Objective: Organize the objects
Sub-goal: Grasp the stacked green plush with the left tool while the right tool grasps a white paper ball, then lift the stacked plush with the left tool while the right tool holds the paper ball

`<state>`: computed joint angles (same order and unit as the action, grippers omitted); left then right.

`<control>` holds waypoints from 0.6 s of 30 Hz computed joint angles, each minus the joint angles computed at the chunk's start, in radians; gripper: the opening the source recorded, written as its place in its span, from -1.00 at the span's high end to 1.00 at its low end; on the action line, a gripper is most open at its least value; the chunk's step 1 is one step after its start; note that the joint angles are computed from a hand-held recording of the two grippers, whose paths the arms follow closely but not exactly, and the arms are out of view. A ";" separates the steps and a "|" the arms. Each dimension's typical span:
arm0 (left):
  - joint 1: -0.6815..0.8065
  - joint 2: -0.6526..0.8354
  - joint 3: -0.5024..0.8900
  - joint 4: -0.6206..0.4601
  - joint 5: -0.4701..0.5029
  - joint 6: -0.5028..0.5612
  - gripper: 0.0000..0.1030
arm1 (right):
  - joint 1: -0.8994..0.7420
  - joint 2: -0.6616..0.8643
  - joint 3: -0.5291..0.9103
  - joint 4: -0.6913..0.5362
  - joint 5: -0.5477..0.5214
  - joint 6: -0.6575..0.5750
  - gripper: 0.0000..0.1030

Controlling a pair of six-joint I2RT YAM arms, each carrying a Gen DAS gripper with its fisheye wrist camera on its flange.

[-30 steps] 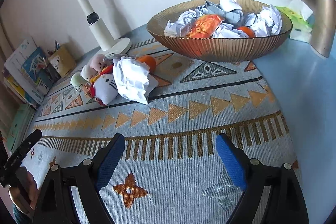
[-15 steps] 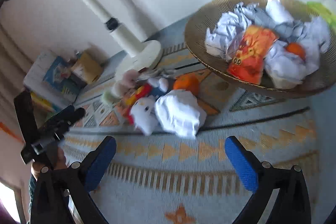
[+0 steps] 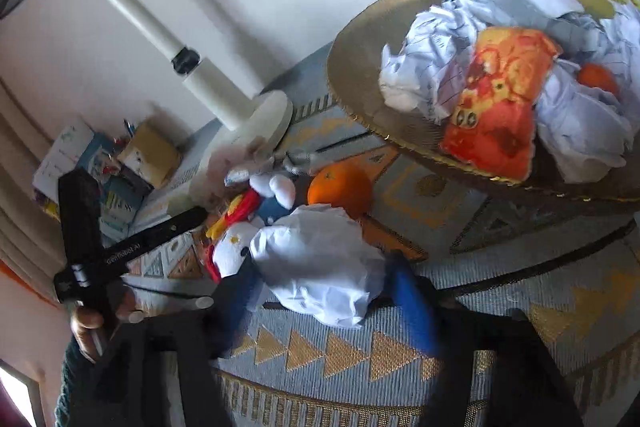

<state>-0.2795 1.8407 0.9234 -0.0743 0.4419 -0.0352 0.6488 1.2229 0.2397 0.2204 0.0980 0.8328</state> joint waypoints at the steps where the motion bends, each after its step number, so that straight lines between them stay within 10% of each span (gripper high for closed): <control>1: 0.019 -0.028 -0.040 0.020 0.026 -0.035 0.48 | 0.017 -0.019 0.002 -0.021 0.034 0.006 -0.17; 6: 0.191 -0.267 -0.318 0.024 0.227 -0.107 0.48 | 0.219 -0.314 -0.008 -0.257 0.279 0.024 -0.17; 11: 0.429 -0.571 -0.550 -0.203 0.280 0.018 0.42 | 0.624 -0.392 0.068 -0.638 0.568 0.271 -0.18; 16: 0.436 -0.786 -0.646 -0.268 0.092 0.127 0.04 | 0.788 -0.201 0.088 -0.678 0.689 0.462 -0.19; 18: 0.412 -0.868 -0.669 -0.278 -0.001 0.184 -0.54 | 0.753 -0.163 0.103 -0.675 0.658 0.448 -0.19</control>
<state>0.1323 0.9729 0.2543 -0.3525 0.4409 0.1492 1.4021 1.0598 0.3430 -0.4546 0.7561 1.2803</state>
